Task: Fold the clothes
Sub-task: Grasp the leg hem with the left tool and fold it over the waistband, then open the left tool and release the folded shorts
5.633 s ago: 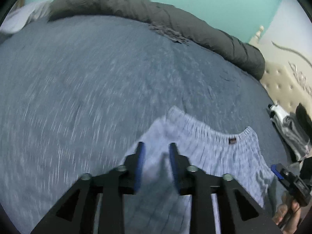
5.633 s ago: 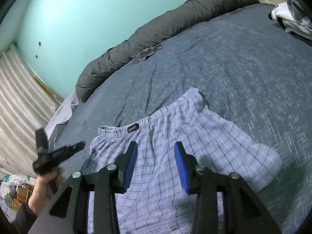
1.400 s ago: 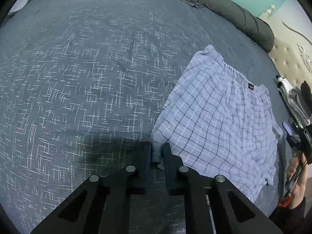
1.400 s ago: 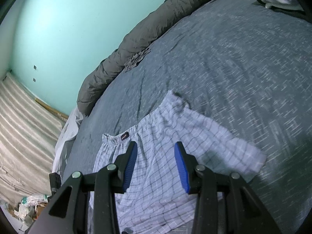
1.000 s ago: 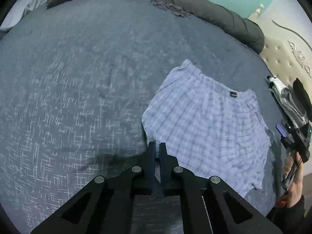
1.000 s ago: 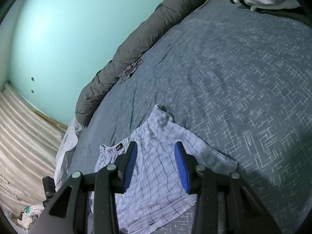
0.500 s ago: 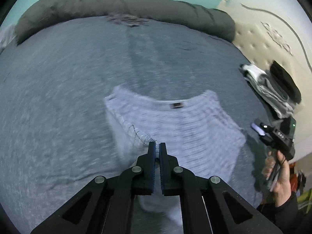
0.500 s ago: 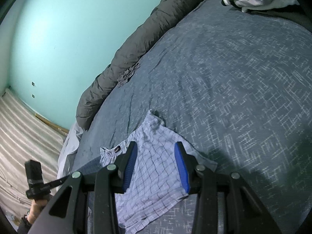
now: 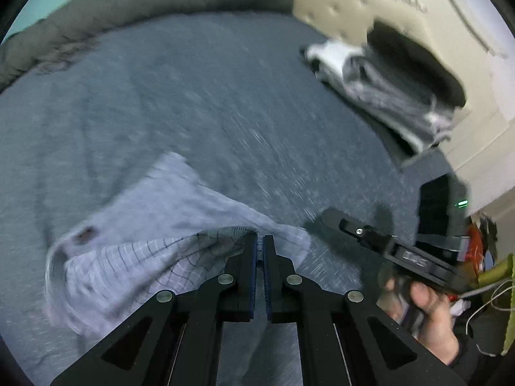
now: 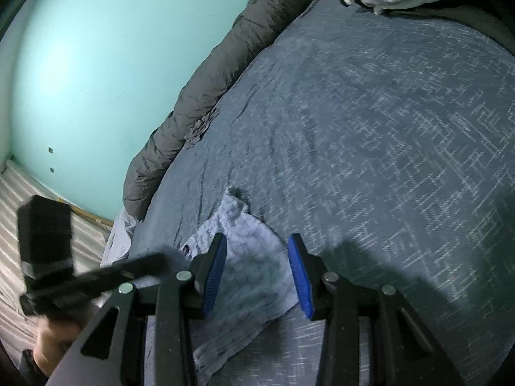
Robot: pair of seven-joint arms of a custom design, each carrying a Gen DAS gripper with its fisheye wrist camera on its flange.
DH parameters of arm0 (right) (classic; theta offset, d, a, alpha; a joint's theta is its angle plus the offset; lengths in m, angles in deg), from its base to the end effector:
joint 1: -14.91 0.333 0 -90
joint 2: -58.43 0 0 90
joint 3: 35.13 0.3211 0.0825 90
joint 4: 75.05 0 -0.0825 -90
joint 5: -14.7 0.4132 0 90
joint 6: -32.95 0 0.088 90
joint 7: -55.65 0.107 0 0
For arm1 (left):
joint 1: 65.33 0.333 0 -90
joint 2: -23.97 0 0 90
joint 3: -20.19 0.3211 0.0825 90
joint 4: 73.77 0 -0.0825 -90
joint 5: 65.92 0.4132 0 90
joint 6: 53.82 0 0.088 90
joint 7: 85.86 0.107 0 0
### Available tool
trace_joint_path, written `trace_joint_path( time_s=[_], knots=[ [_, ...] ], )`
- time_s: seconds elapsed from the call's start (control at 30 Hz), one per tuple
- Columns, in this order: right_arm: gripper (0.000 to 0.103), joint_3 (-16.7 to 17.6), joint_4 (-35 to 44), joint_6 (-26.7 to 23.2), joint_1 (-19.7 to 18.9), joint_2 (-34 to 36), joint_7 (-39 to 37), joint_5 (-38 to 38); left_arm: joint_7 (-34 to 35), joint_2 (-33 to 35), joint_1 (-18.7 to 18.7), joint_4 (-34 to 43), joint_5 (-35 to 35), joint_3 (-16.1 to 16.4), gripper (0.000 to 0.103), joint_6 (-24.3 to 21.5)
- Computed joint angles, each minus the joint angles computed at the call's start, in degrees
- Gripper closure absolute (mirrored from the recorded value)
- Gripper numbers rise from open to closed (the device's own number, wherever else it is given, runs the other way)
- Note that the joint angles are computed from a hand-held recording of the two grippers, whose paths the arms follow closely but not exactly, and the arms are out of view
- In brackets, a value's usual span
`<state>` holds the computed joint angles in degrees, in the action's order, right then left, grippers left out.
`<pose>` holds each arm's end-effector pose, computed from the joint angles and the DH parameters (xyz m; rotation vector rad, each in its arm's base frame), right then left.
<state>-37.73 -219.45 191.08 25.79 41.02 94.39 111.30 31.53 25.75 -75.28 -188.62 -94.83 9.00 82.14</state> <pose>0.4662 0.0260 0.3973 -1.1176 1.7984 0.0566 0.5746 -0.2270 0.4697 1.4822 -2.6125 0.8102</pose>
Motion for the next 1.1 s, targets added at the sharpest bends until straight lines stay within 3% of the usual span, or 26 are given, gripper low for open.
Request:
trace_joint_path(
  time_s=[0.13, 0.2, 0.27, 0.3, 0.47, 0.67, 0.9, 1.1],
  knots=[
    [0.063, -0.6, 0.0, -1.6, -0.3, 0.6, 1.7, -2.1, -3.2, 4.0, -1.5, 0.5, 2.1, -0.9, 0.099, 1.8],
    [0.063, -0.8, 0.0, -2.6, -0.5, 0.8, 2.0, -2.7, -3.0, 4.7, -1.6, 0.4, 1.6, -0.9, 0.092, 2.4],
    [0.063, -0.7, 0.1, -3.2, -0.4, 1.0, 1.8, -2.6, -2.2, 4.0, -1.0, -0.3, 0.3, -0.6, 0.064, 2.9],
    [0.06, -0.7, 0.2, -3.5, -0.3, 1.1, 1.7, -2.5, -1.7, 3.3, -0.7, -0.7, -0.4, -0.4, 0.062, 3.0],
    [0.057, 0.1, 1.5, -4.7, 0.4, 2.7, 2.4, -4.5, 0.8, -1.5, 1.6, -3.6, -1.5, 1.3, 0.057, 4.8],
    [0.057, 1.3, 3.2, -4.1, 1.2, 4.8, 4.0, -8.3, -1.1, -2.2, 4.6, -4.5, 2.6, 3.2, 0.056, 4.6],
    [0.049, 2.0, 4.7, -3.2, 1.9, 7.2, 7.0, -12.6, -1.4, -4.0, 7.6, -8.3, 2.5, 4.6, 0.056, 5.4],
    [0.049, 2.4, 5.4, -2.0, 2.2, 8.4, 8.9, -15.1, -1.7, -4.5, 8.7, -9.9, 3.7, 4.6, 0.056, 4.6]
  ],
)
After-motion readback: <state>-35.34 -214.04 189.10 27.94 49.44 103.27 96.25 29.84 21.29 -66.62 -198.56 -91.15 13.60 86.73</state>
